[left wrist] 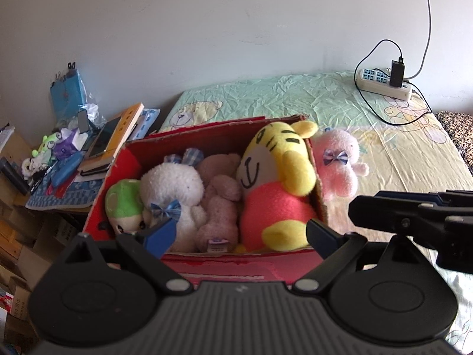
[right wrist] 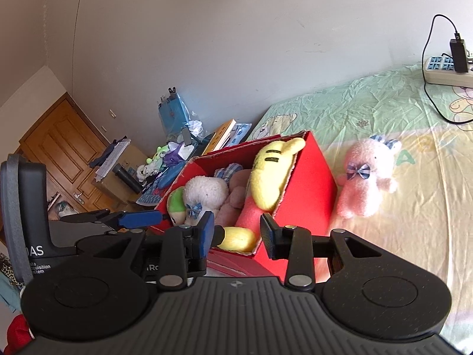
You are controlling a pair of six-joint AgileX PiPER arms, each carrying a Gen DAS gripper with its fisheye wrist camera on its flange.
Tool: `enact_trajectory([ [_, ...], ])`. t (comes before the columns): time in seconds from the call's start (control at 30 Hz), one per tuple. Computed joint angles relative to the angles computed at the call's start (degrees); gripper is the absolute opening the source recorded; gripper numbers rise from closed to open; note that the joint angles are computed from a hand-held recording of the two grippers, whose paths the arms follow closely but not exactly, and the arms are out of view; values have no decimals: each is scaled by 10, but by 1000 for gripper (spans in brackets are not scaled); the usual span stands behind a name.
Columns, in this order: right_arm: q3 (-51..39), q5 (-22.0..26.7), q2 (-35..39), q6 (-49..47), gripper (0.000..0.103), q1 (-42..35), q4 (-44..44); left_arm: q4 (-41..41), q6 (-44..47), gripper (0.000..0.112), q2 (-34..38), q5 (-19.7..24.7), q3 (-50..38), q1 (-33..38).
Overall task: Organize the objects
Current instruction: 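Withdraw the right tool and move it to the second white bunny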
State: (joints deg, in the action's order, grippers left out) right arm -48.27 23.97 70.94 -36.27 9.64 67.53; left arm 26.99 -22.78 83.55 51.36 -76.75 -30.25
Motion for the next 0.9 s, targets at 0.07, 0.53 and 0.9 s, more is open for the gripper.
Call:
enact_trajectory([
  [0.07, 10, 13, -8, -11, 38, -14, 11, 13, -15, 95, 1, 8, 0, -16],
  [0.53, 75, 80, -58, -65, 38, -113, 72, 51, -62, 95, 2, 24, -9, -88],
  [0.9, 109, 107, -65, -50, 38, -223, 54, -24, 13, 94, 9, -85, 10, -101],
])
